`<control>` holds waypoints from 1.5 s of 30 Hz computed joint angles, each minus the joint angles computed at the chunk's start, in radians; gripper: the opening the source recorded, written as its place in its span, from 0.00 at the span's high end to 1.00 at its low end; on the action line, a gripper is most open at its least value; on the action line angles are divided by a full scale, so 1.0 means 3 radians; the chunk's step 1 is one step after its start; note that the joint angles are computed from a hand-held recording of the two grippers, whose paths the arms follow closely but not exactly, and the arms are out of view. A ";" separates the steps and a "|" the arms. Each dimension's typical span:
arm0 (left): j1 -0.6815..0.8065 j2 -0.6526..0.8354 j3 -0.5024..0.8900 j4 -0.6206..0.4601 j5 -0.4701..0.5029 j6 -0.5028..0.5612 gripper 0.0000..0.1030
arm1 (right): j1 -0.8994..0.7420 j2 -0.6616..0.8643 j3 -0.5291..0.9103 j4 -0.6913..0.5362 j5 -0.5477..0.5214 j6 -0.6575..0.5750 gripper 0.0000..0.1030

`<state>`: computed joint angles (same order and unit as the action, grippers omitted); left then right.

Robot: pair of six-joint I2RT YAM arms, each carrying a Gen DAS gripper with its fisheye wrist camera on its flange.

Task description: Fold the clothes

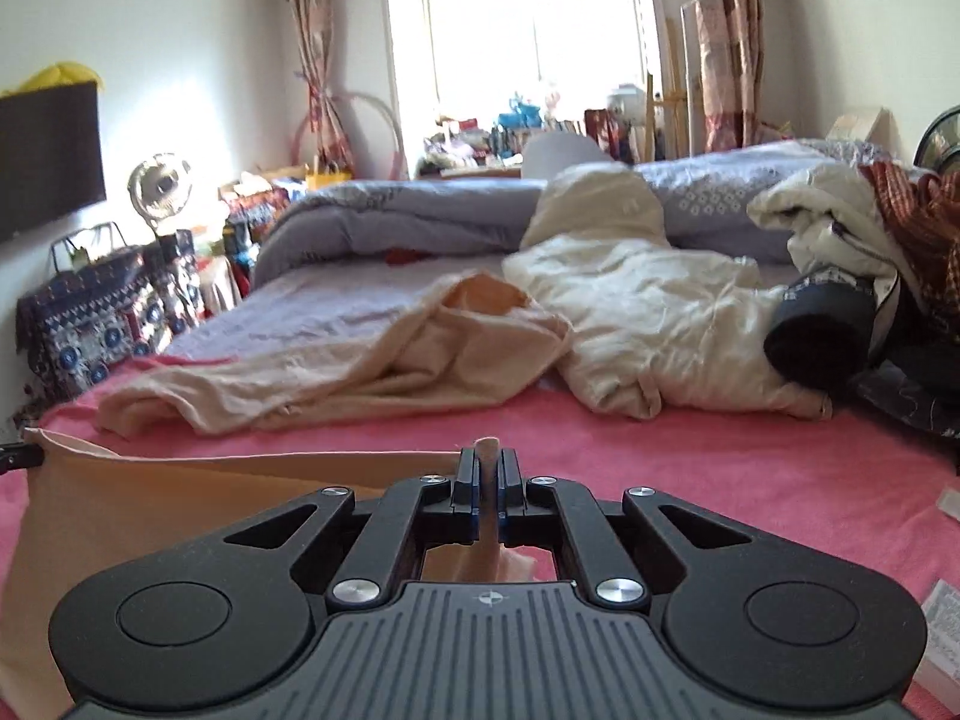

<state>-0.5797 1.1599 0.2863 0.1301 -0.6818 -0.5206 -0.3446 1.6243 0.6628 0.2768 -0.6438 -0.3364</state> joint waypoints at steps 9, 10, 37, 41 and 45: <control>0.0363 0.1341 0.0330 0.0775 0.0224 0.0305 0.86 | 0.0389 0.1028 0.0180 0.0599 0.0686 -0.0107 0.92; 0.0409 0.1348 0.0305 0.0805 0.0256 0.0332 0.82 | 0.0381 0.1092 0.0192 0.0633 0.0693 -0.0128 0.91; -0.2036 0.1394 0.0721 -0.1497 -0.0826 -0.2150 0.81 | -0.0684 -0.1004 -0.1271 -0.1060 -0.0372 -0.1560 0.57; -0.2403 0.1560 0.0907 -0.2726 -0.0966 -0.3136 0.78 | -0.1483 -0.0764 -0.1262 -0.1304 -0.0597 -0.2187 0.61; -0.2465 0.2050 0.1213 -0.3986 -0.0623 -0.4385 0.67 | -0.1993 -0.1064 -0.1397 -0.1053 -0.0484 -0.2194 0.35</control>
